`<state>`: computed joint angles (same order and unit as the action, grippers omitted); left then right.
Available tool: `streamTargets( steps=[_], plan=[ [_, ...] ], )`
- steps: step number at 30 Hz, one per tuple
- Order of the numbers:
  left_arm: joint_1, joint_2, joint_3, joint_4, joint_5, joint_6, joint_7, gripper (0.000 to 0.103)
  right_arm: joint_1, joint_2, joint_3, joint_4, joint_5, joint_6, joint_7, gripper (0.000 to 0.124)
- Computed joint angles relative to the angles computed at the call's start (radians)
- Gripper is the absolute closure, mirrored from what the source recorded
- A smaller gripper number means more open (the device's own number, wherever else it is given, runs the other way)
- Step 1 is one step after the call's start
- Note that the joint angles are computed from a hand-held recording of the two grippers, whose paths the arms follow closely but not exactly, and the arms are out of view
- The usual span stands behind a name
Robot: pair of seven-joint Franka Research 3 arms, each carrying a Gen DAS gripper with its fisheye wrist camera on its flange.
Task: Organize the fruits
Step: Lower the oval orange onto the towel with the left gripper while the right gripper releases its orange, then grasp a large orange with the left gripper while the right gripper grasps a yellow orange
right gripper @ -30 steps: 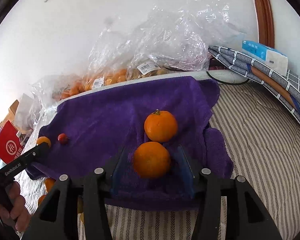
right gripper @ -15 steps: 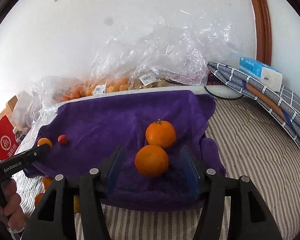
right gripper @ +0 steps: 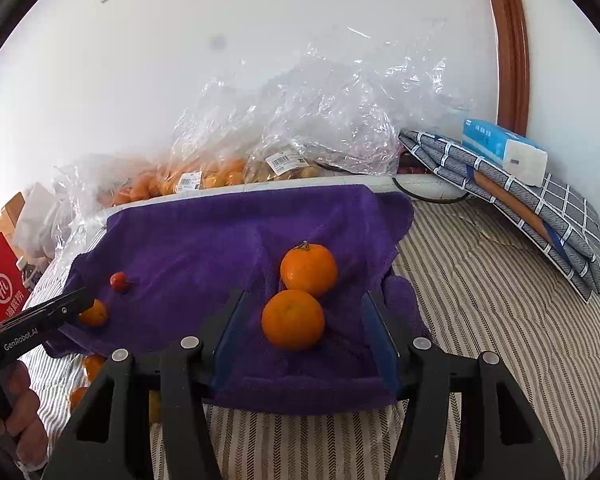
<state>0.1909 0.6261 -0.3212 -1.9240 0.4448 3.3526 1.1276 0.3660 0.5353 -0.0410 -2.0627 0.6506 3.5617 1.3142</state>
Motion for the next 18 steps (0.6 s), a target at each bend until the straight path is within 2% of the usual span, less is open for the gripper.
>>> streamTargets(
  steps=[1,2,7,8,10,12,16,18],
  plan=[
    [0.011,0.0,-0.01,-0.003,0.004,0.004,-0.001,0.064,0.002,-0.013,0.003,-0.017,-0.001,0.007,-0.002,0.066],
    [0.0,-0.006,0.003,-0.008,-0.002,0.016,-0.005,0.064,0.002,-0.026,0.008,-0.034,-0.001,0.009,-0.002,0.066],
    [-0.078,-0.042,0.098,-0.04,-0.024,0.078,-0.021,0.064,0.078,-0.08,-0.033,-0.091,0.094,0.003,-0.054,0.066],
    [-0.091,-0.046,0.115,-0.048,-0.031,0.096,-0.026,0.064,0.075,-0.09,-0.024,-0.105,0.098,0.011,-0.055,0.066],
    [-0.134,-0.057,0.165,-0.061,-0.058,0.115,-0.031,0.064,0.018,-0.115,0.037,-0.149,0.038,0.035,-0.011,0.066],
    [-0.197,-0.071,0.231,-0.087,-0.113,0.151,-0.03,0.064,0.018,-0.13,0.048,-0.176,0.035,0.05,0.0,0.066],
    [-0.197,-0.101,0.247,-0.151,-0.121,0.185,-0.024,0.064,0.042,-0.139,0.049,-0.2,0.078,0.068,-0.008,0.066],
    [-0.167,-0.115,0.231,-0.184,-0.098,0.196,-0.03,0.064,0.027,-0.146,0.067,-0.215,0.062,0.06,0.015,0.066]
  ],
)
